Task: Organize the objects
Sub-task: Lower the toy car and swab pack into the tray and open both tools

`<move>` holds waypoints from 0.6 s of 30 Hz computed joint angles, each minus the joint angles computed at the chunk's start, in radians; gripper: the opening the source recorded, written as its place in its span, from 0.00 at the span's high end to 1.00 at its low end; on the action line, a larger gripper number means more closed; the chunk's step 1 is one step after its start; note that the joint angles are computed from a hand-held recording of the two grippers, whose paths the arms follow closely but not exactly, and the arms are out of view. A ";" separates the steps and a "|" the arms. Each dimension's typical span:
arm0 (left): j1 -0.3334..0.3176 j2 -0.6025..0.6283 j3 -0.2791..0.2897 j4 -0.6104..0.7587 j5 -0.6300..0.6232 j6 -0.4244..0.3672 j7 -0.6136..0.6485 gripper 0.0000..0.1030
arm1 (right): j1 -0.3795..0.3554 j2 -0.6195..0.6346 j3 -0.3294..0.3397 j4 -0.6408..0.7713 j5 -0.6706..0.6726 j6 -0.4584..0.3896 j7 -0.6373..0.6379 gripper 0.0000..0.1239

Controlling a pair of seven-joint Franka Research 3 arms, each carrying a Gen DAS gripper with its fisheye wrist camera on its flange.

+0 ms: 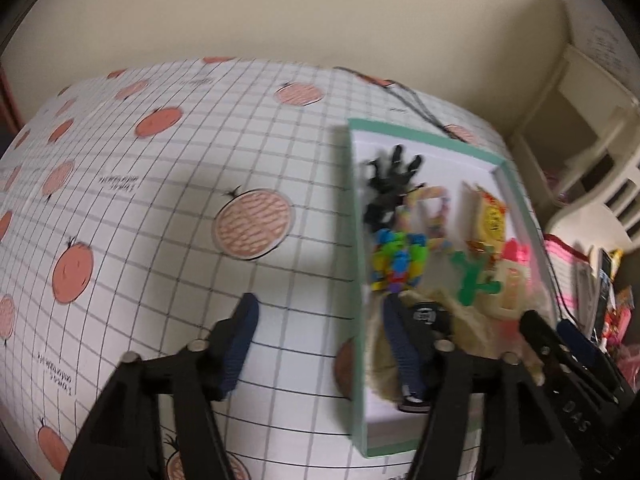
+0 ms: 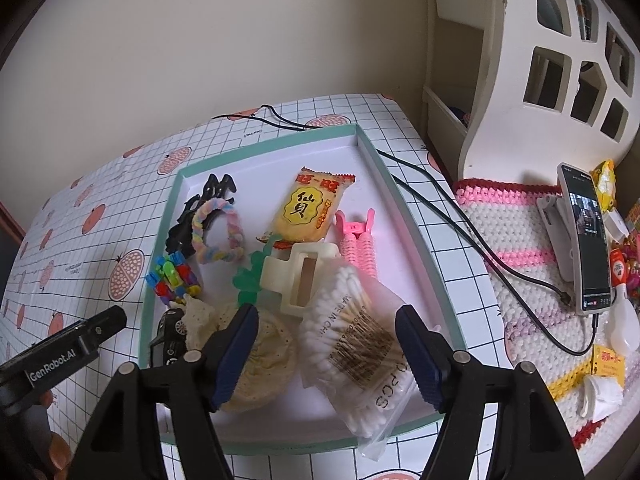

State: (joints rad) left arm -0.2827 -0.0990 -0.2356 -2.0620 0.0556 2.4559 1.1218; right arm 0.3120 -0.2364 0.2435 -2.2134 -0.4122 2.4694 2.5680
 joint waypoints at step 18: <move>0.050 -0.007 0.026 -0.021 0.026 -0.037 -0.073 0.13 | 0.008 0.018 -0.001 0.014 -0.020 -0.003 0.007 0.17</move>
